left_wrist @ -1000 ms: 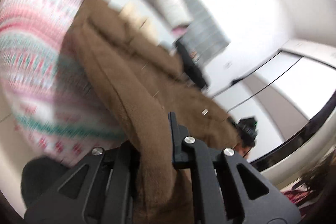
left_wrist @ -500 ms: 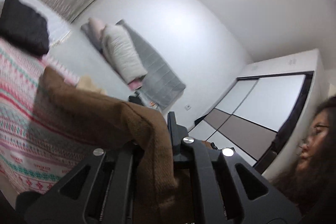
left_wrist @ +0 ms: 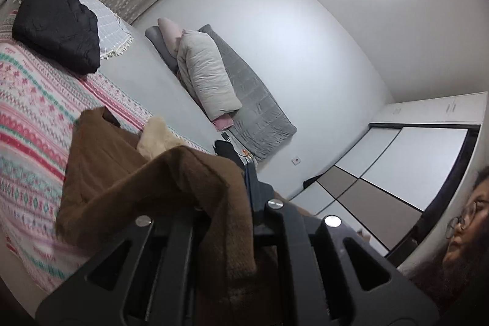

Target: Fold large clothes

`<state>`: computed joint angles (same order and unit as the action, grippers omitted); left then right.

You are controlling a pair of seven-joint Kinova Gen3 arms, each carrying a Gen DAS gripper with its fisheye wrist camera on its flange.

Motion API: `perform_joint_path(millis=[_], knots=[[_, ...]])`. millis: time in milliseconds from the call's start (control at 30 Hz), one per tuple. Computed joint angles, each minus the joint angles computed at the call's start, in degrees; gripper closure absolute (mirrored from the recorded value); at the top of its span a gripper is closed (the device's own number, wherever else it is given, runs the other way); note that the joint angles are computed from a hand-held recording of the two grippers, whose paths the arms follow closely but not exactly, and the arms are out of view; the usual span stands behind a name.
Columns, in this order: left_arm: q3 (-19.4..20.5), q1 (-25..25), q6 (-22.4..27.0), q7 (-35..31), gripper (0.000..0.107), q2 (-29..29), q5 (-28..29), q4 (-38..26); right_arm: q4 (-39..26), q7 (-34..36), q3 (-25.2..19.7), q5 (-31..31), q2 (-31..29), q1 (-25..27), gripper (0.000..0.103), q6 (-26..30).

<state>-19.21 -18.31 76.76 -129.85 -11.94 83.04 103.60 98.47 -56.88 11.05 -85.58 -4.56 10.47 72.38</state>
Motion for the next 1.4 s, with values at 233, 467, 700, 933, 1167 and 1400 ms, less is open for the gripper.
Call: perform_joint_path(millis=[233,467,700,933,1167,1400], knots=[[7.4,0.8,-12.4,4.8,0.096,10.0,-4.8,-11.7,-8.6,-5.1,-5.2,4.3,9.5,-0.9,0.095,-11.3],[0.0,14.5,-18.9,16.4,0.096,22.1,-20.2,-23.8,-22.0,-19.1,-2.7,19.4,21.1,-8.7,0.095,-15.1],[3.6,14.8,-19.3,24.6,0.089,29.1,-33.2,-28.9,-29.5,-31.2,-10.5,35.4,29.6,-7.8,0.09,-16.9],[21.1,-1.4,-16.3,23.4,0.042,24.9,-34.9,-27.1,-30.1,-32.7,-16.0,37.6,29.4,-3.0,0.062,-14.7],[20.0,3.3,-8.6,19.1,0.033,20.2,-47.0,-30.1,-29.2,-24.0,-16.3,44.0,22.0,-3.1,0.055,-7.4],[20.4,15.0,-0.3,17.9,0.033,26.6,-62.7,-37.9,-37.9,-22.9,-6.9,60.3,25.0,-21.7,0.055,5.2]])
